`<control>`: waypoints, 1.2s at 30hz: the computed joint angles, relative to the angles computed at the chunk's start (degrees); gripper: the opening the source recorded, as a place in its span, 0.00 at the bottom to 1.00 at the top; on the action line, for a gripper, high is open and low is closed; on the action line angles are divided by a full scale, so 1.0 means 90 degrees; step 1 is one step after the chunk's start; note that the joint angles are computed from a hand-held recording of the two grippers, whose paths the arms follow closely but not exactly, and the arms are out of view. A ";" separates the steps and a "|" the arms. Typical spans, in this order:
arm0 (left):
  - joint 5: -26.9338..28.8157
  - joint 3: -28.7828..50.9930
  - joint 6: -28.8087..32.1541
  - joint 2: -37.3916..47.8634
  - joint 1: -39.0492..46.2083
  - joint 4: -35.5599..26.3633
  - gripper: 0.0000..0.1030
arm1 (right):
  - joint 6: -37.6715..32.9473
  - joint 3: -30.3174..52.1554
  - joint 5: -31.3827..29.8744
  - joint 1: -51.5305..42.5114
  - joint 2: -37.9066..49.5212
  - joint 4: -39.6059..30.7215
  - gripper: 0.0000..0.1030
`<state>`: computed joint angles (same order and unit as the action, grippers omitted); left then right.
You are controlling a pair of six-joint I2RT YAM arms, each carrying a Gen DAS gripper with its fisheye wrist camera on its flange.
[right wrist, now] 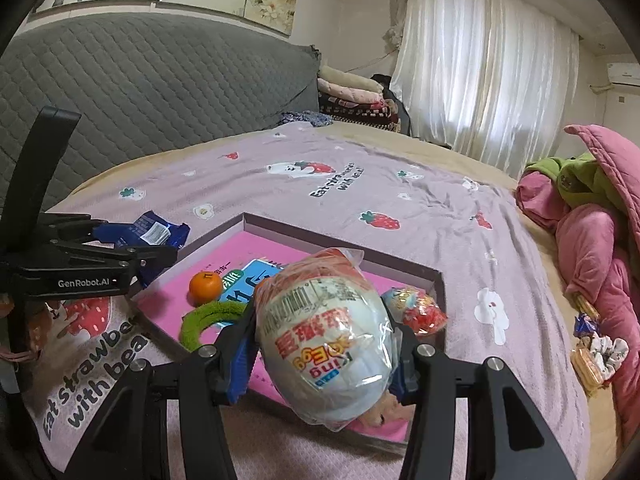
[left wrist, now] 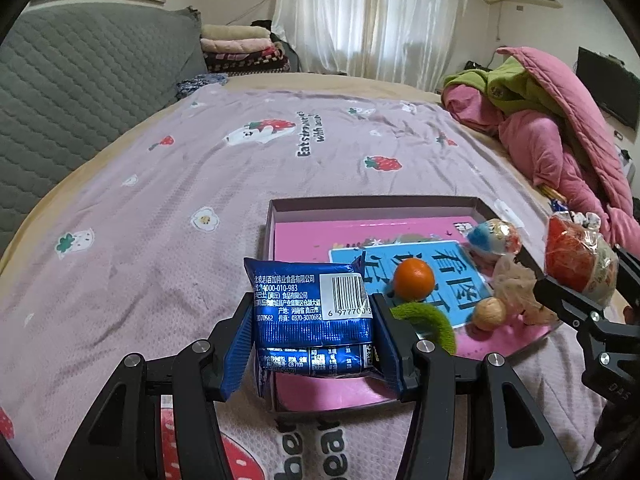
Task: Organize objects
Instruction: 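Lift the snack packet with left tool while right tool carries the Kinder egg over the tray, then lower the snack packet into the tray while right tool lowers the Kinder egg into it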
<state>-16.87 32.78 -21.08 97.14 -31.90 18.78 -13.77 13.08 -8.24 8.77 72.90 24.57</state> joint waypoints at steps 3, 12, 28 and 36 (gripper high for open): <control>0.0047 0.0036 0.0022 0.0168 0.0046 0.0081 0.55 | 0.0058 0.0105 0.0172 0.0249 0.0504 0.0325 0.51; 0.0017 0.0077 0.0033 0.0464 -0.0010 0.0276 0.55 | 0.0180 0.0178 0.0264 0.0589 0.1507 0.1090 0.51; -0.0248 0.0071 -0.0009 0.0826 -0.0350 0.0522 0.55 | 0.0167 0.0145 0.0390 0.1017 0.2469 0.2011 0.51; -0.0262 0.0113 -0.0040 0.1110 -0.0419 0.0776 0.55 | 0.0255 0.0172 0.0503 0.1062 0.2968 0.2456 0.51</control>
